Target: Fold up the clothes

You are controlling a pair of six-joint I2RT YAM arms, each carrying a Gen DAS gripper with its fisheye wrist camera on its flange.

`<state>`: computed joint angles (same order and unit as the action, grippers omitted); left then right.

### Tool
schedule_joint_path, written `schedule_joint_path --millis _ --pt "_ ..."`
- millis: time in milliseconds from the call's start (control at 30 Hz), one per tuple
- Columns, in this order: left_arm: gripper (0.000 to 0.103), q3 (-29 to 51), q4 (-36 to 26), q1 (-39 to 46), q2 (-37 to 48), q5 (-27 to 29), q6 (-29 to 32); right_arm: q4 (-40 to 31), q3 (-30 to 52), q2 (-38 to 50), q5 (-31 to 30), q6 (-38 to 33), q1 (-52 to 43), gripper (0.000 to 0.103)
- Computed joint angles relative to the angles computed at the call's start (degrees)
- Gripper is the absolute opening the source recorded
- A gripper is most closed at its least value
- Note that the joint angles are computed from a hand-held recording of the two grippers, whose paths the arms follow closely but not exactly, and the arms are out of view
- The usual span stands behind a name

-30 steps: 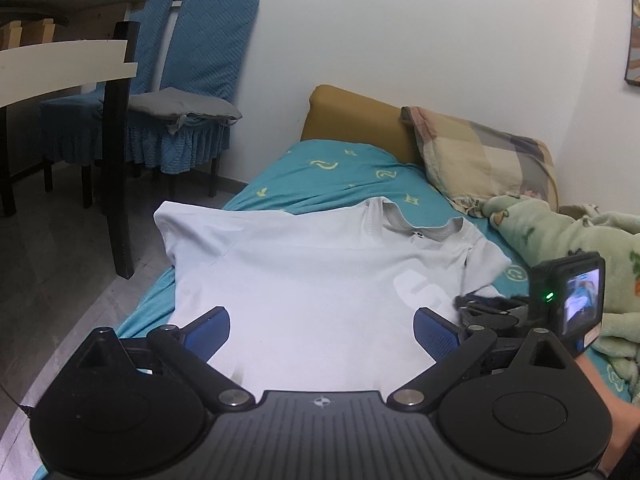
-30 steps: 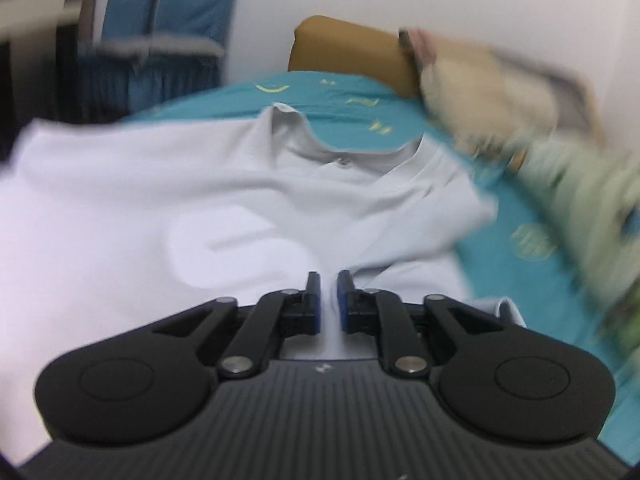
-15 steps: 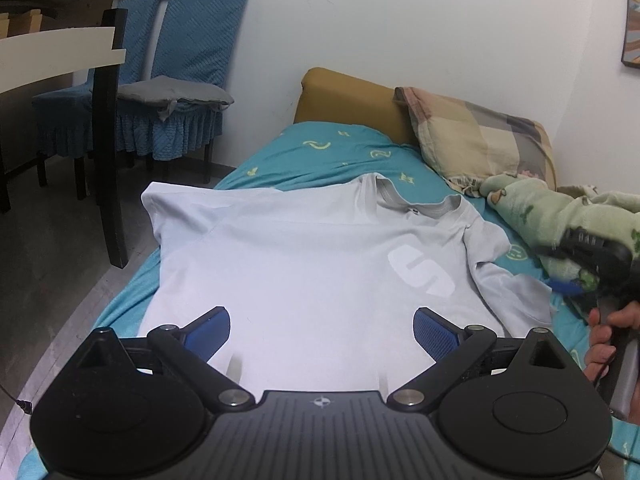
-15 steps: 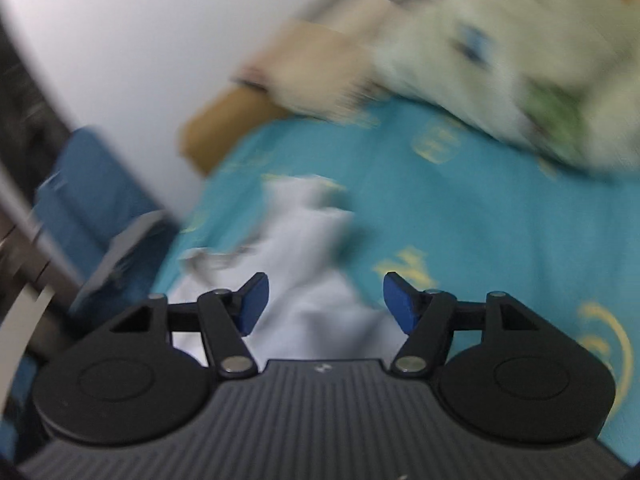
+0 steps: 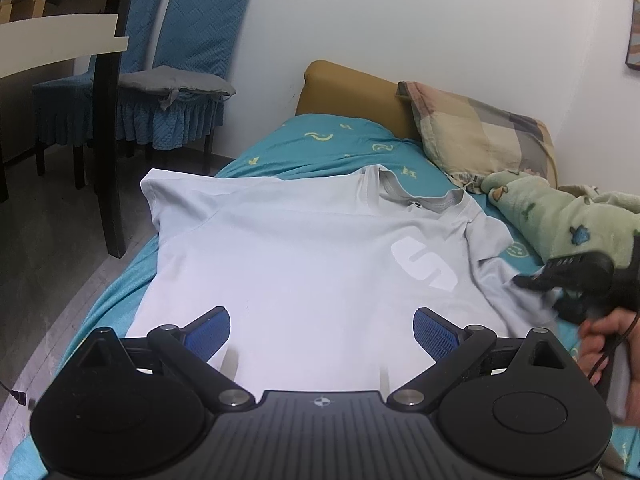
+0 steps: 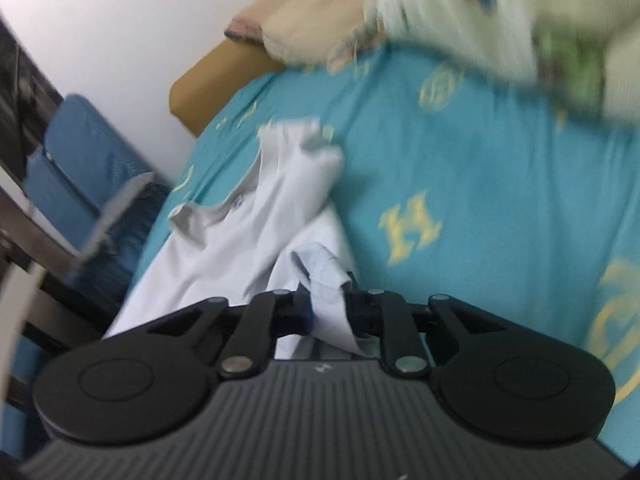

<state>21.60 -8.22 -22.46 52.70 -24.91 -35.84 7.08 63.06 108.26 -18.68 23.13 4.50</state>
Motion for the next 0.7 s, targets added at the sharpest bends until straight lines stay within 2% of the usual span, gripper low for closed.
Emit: schedule_joint_path --millis 100,200,367,433,500,533,600,633,700 --pt "0.099 0.2 0.4 0.6 0.9 0.6 -0.1 -1.4 3.0 -1.5 4.2 -5.2 -1.7 0.013" --pt "0.099 0.3 0.8 1.0 1.6 0.8 0.1 -2.5 9.5 0.6 10.7 -13.1 -3.8 0.013" --pt "0.099 0.4 2.0 0.9 3.4 0.4 1.3 1.9 18.5 7.8 22.3 -23.8 -8.7 0.011" --pt "0.099 0.5 2.7 0.7 4.4 0.0 1.9 1.2 21.4 10.1 25.2 -21.9 -10.7 0.014" --pt "0.099 0.5 3.5 0.4 5.6 -0.3 2.4 -2.0 22.2 10.1 20.2 -15.8 -13.6 0.016" --pt "0.099 0.6 4.2 0.1 6.4 -0.5 2.7 -3.5 22.5 10.1 17.6 -13.1 -15.0 0.022" --pt "0.098 1.0 5.1 -0.6 8.4 -1.0 3.1 -4.6 19.0 7.4 12.8 -11.7 -16.6 0.071" --pt "0.097 1.2 5.2 -1.1 8.8 -1.2 3.2 -4.2 15.5 4.6 11.7 -12.4 -17.0 0.079" --pt "0.097 1.4 5.4 -2.1 9.1 -1.5 3.4 -2.4 6.3 -3.0 9.0 -13.3 -17.7 0.082"
